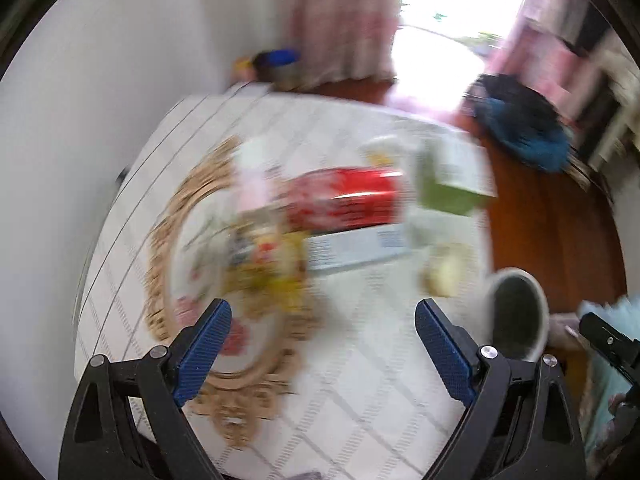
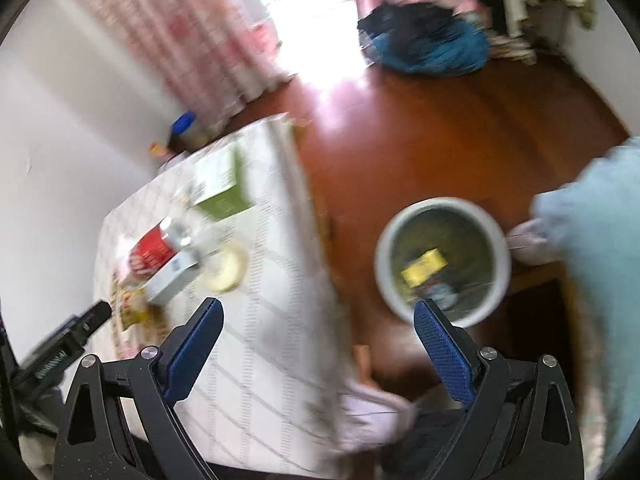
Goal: Collect trash
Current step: 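Grasp panda snack bag with left tool while right tool grasps lemon peel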
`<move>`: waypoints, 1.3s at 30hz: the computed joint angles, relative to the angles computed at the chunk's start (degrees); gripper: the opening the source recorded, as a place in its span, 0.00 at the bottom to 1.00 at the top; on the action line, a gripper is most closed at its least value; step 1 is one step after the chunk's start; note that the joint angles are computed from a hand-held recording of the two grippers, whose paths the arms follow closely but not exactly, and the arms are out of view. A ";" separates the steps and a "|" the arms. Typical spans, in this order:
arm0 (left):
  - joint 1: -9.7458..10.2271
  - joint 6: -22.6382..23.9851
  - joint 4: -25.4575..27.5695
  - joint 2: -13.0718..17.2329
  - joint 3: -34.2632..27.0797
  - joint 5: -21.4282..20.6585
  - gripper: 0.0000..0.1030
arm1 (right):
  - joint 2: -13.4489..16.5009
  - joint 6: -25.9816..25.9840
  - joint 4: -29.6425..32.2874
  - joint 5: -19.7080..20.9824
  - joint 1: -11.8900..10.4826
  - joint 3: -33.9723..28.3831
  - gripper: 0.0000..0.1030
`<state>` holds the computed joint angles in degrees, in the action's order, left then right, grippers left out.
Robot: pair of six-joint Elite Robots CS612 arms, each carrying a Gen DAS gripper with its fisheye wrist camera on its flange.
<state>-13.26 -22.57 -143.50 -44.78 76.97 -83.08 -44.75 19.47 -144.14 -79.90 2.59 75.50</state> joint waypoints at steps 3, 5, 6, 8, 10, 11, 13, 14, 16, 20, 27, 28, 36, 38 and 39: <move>2.13 -2.98 1.11 1.62 -0.61 -0.64 0.90 | 4.60 0.46 4.10 2.63 1.55 -5.87 0.94; 3.27 -3.87 1.83 3.20 -1.93 -2.21 0.90 | 8.07 0.47 7.59 2.89 2.59 -10.68 0.88; 3.74 -4.01 2.06 3.89 -2.50 -2.82 0.90 | 9.07 0.29 8.47 2.24 2.88 -12.09 0.86; 4.41 -3.99 2.26 5.19 -3.70 -4.93 0.90 | 11.95 0.00 11.56 0.27 3.45 -16.26 0.79; 4.98 -3.36 3.07 6.18 -5.08 -6.96 0.90 | 14.00 0.28 13.48 -0.56 3.74 -19.04 0.75; 5.11 -2.98 3.56 6.71 -5.78 -7.68 0.90 | 14.86 0.18 14.35 -1.20 3.90 -20.27 0.74; 5.47 -1.94 4.55 8.10 -7.54 -9.66 0.90 | 16.14 -0.11 15.24 -1.71 4.01 -22.10 0.73; 5.38 -1.67 4.94 8.44 -8.10 -9.93 0.90 | 16.69 -0.25 15.33 -1.95 4.11 -22.77 0.68; 5.33 -1.14 4.45 8.76 -8.32 -10.44 0.74 | 17.44 -0.80 15.42 -2.59 4.38 -23.78 0.64; 4.84 -0.21 4.04 8.79 -8.39 -9.61 0.51 | 18.03 -3.00 14.32 -2.28 4.68 -24.64 0.36; 3.67 1.52 0.82 6.22 -3.98 -3.10 0.50 | 17.61 -6.34 11.73 -4.33 5.45 -24.14 0.07; 3.51 1.72 0.21 5.58 -2.98 -2.30 0.50 | 17.32 -6.76 11.23 -4.32 5.51 -23.72 0.07; 2.36 2.34 -4.55 1.81 2.23 2.76 0.50 | 13.88 -8.57 8.06 -4.62 5.86 -18.81 0.07; 2.03 2.93 -5.61 1.19 2.95 3.55 0.50 | 12.50 -8.94 6.60 -4.49 5.87 -16.57 0.07; 1.80 3.09 -6.13 0.82 3.36 3.95 0.50 | 11.80 -9.26 5.78 -4.54 5.91 -15.49 0.07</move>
<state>-11.46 -19.48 -149.62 -43.96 80.33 -79.13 -32.95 10.21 -138.36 -84.44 8.51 60.00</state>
